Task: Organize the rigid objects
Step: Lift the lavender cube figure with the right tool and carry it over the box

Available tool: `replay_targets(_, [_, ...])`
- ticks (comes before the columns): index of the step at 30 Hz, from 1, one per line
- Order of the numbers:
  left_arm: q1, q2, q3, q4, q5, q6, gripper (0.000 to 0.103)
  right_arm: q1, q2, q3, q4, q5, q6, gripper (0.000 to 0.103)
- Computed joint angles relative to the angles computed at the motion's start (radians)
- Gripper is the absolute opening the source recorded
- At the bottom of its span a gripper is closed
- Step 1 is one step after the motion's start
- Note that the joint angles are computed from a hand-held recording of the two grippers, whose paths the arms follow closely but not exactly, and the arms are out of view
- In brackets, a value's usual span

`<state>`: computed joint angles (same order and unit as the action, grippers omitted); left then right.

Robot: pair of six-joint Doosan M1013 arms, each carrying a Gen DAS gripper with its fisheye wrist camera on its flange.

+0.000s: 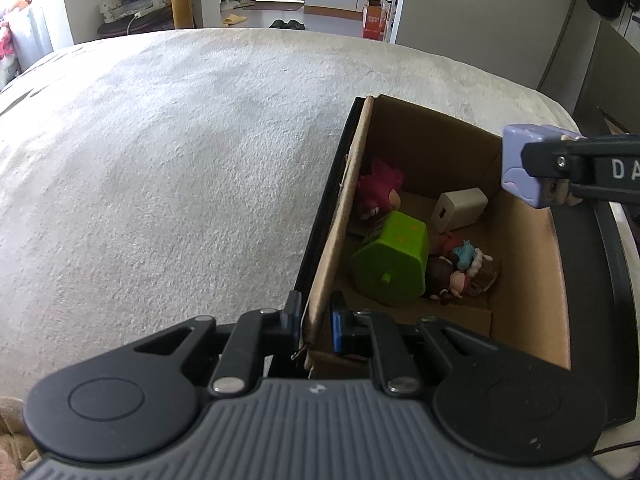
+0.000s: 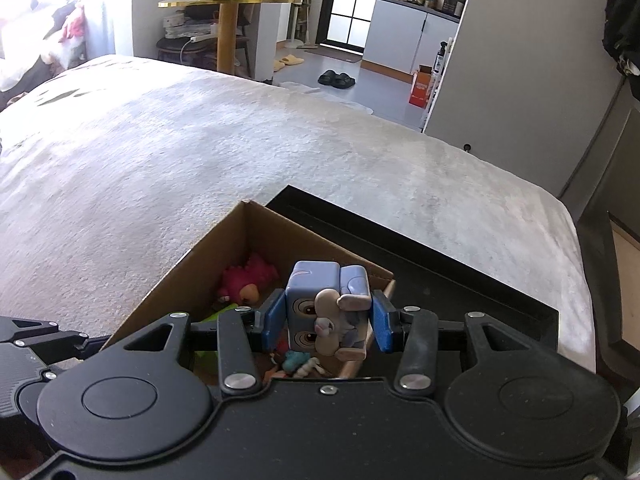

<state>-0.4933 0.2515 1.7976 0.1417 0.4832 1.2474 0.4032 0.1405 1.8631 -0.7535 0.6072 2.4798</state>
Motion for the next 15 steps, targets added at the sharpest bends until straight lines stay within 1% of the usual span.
replay_targets(12, [0.013, -0.001, 0.004, -0.065, -0.013, 0.046, 0.014, 0.012, 0.034, -0.043, -0.018, -0.018, -0.029, 0.044])
replay_targets(15, [0.014, 0.000, 0.002, -0.068, -0.012, 0.046, 0.014, 0.018, 0.043, -0.054, -0.028, 0.002, -0.015, 0.045])
